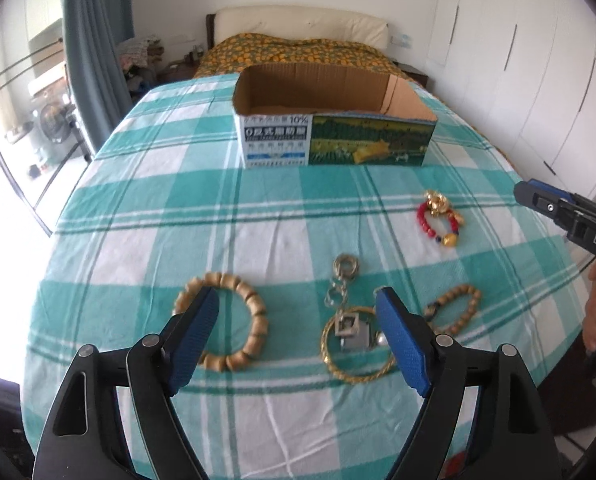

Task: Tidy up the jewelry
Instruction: 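Withdraw both tools from the box back toward the table jewelry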

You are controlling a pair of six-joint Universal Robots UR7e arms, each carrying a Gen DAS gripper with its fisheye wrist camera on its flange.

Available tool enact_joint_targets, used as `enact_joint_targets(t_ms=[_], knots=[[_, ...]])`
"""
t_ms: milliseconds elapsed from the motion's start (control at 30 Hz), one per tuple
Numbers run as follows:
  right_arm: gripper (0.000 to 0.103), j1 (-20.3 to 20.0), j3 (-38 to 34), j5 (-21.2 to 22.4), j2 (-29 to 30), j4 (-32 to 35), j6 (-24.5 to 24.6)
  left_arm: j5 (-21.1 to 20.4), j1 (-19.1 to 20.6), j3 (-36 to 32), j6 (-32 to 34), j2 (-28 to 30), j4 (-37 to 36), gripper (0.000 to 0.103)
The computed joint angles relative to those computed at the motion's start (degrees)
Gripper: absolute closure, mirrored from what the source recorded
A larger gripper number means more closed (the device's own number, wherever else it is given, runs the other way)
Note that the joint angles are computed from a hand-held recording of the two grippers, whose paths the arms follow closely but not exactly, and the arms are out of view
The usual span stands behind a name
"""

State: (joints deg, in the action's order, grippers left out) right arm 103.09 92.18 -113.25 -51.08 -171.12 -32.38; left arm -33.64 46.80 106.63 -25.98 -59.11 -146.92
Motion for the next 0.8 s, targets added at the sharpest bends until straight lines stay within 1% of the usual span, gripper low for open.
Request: enact_joint_targets(t_ms=[133, 233, 333, 400, 567, 800], knots=[[0.053, -0.58, 7.13, -0.93, -3.18, -4.01, 0.66, 1.89, -0.78, 6.57, -6.65, -3.63, 2.16, 0.021], [0.053, -1.44, 12.23, -1.52, -5.41, -6.15, 2.66, 1.92, -0.64, 10.35, -11.68, -6.00, 3.70, 0.021], [0.053, -2.22, 15.61, -2.19, -6.49, -7.38, 4.49, 2.09, -0.06, 13.10, -15.58, -7.66, 3.33, 0.021], [0.053, -2.61, 17.55, -2.95, -6.81, -8.93, 4.87, 3.36, 0.28, 14.16, -17.66, -8.26, 3.22, 0.021], [0.053, -3.24, 19.54, -3.30, -6.65, -10.09, 5.82, 4.84, 1.49, 14.99, -17.41, -8.88, 0.84, 0.021], [0.053, -2.83, 18.60, -3.26, -5.14, -10.30, 5.20, 7.95, 3.68, 12.07, -15.33, -7.22, -2.56, 0.021]])
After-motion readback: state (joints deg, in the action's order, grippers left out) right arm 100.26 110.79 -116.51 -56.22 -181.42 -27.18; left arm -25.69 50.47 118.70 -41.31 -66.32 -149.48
